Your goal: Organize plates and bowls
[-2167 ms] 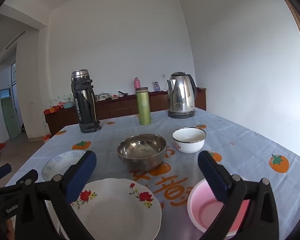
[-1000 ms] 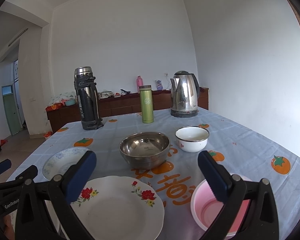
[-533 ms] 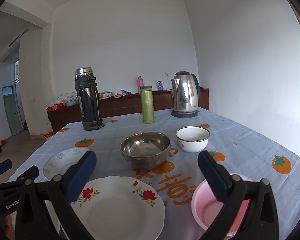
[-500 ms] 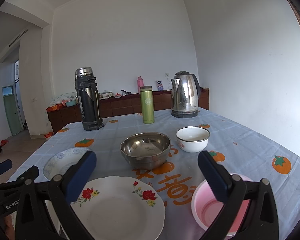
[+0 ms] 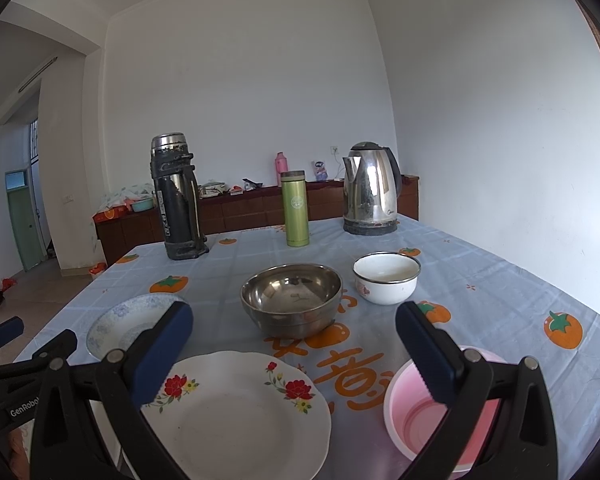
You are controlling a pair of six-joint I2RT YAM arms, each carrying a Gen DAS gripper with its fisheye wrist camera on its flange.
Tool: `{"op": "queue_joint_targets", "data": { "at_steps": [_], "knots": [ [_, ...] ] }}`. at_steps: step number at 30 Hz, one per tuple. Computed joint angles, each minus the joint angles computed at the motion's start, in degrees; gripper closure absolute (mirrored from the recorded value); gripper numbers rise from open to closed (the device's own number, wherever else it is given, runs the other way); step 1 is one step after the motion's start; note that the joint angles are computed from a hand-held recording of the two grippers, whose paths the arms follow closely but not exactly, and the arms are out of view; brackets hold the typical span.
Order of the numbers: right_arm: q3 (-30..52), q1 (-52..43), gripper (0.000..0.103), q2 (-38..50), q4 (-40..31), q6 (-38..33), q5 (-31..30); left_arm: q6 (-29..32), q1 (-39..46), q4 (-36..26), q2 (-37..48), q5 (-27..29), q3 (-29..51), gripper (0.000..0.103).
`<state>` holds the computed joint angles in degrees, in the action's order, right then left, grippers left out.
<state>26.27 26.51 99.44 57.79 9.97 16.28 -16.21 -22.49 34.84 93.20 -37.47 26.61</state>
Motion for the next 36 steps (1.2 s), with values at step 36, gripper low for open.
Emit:
{"op": "queue_joint_targets", "data": {
  "at_steps": [36],
  "knots": [
    [-4.6, 6.4, 0.032, 1.1, -8.4, 7.6, -14.9, 7.3, 19.2, -6.8, -18.3, 15.7, -17.2, 0.012]
  ]
}}
